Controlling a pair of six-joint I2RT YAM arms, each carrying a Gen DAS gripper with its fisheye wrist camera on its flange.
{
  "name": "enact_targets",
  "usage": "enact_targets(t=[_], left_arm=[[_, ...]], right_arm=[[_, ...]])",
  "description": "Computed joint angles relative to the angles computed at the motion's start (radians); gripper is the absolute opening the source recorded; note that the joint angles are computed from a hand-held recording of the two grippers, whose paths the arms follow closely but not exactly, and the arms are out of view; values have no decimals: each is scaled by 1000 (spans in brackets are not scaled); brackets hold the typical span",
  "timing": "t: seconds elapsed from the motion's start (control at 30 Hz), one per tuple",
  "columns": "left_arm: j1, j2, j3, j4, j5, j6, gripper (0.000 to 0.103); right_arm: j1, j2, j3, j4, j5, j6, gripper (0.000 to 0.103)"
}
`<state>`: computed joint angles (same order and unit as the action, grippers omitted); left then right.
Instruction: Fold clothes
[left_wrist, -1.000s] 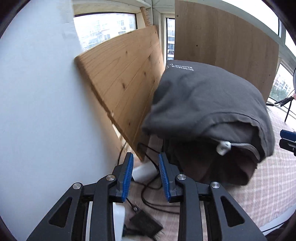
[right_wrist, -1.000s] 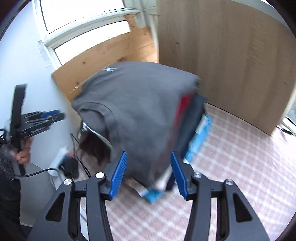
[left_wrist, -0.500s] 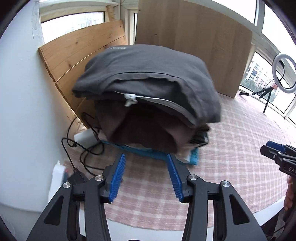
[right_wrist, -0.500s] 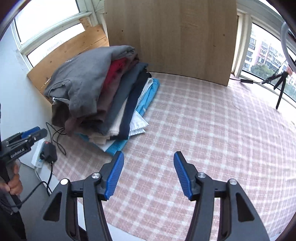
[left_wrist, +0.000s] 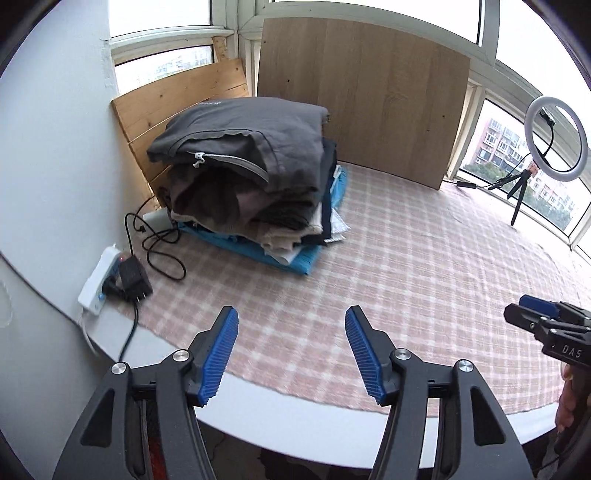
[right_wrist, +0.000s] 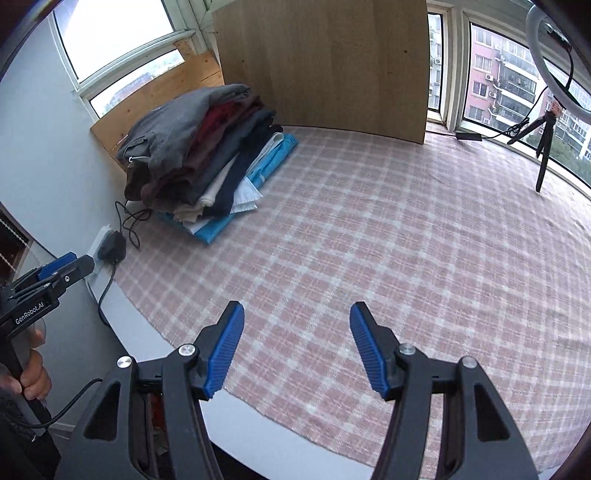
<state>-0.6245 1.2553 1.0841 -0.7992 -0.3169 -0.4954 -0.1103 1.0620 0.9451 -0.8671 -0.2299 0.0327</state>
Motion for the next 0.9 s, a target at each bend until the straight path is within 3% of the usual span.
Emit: enact_targets(t=[0.23, 0.37, 0.53, 0.67, 0.8, 0.9], left_arm=[[-178, 1, 21, -114, -106, -176, 58], [-170, -25, 22, -143, -129, -171, 58], [-42, -85, -17, -126, -111, -77, 58], [188, -91, -59, -33, -89, 135, 58], [482, -46, -40, 64, 102, 319, 58], [624, 36, 14, 125, 222, 439, 58]], right_arm=[[-124, -87, -43, -72, -116, -142, 59], [-137, -109, -51, -70, -187, -153, 59], [46, -42, -22, 23, -198, -54, 59], [265, 88, 56, 158, -106, 21, 59], [428, 320, 230, 279, 24, 35, 59], [510, 553, 464, 303, 86, 32, 59]])
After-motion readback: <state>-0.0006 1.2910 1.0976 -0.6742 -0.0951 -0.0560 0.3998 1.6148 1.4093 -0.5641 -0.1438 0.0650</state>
